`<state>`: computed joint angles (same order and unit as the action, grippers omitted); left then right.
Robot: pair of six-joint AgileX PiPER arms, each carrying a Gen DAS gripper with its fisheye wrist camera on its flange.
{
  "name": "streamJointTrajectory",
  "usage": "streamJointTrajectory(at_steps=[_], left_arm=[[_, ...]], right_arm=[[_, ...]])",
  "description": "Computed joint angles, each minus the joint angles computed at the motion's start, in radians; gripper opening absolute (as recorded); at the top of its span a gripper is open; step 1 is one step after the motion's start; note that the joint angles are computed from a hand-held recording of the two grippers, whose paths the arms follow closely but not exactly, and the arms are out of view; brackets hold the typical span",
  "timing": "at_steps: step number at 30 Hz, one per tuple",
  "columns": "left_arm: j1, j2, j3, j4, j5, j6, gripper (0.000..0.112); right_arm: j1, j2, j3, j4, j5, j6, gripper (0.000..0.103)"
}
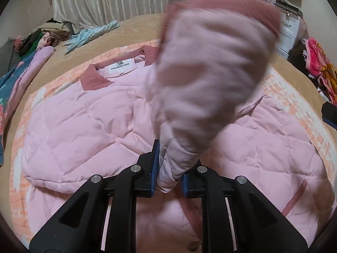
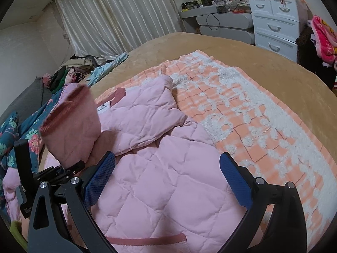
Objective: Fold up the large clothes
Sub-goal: 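Lay the sleeve across the jacket body and open the left tool, then grasp the mauve-trimmed front edge of the jacket with the right tool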
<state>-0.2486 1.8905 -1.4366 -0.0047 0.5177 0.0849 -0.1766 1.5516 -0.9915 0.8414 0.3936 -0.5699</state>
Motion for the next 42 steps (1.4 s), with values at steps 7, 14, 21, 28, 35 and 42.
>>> streamJointTrajectory(at_steps=[7, 14, 21, 28, 35, 42], left_arm=[[-0.021, -0.005, -0.009, 0.014, 0.046, 0.024, 0.023], [0.015, -0.049, 0.017, -0.154, 0.103, 0.178, 0.055], [0.117, -0.134, 0.061, -0.363, 0.161, 0.337, 0.08], [0.244, -0.198, 0.078, -0.454, 0.194, 0.408, 0.093], [0.376, -0.217, 0.084, -0.463, 0.192, 0.419, 0.093], [0.502, -0.194, 0.081, -0.54, 0.203, 0.492, 0.093]], right_arm=[[0.009, -0.005, -0.011, -0.063, 0.007, 0.071, 0.099], [0.033, -0.025, -0.012, -0.125, 0.0, 0.14, 0.099], [0.096, -0.059, -0.025, -0.261, 0.009, 0.291, 0.099], [0.181, -0.056, -0.041, -0.363, 0.015, 0.422, 0.099], [0.235, -0.005, -0.06, -0.285, 0.047, 0.411, 0.099], [0.303, 0.083, -0.091, -0.286, 0.057, 0.467, 0.099]])
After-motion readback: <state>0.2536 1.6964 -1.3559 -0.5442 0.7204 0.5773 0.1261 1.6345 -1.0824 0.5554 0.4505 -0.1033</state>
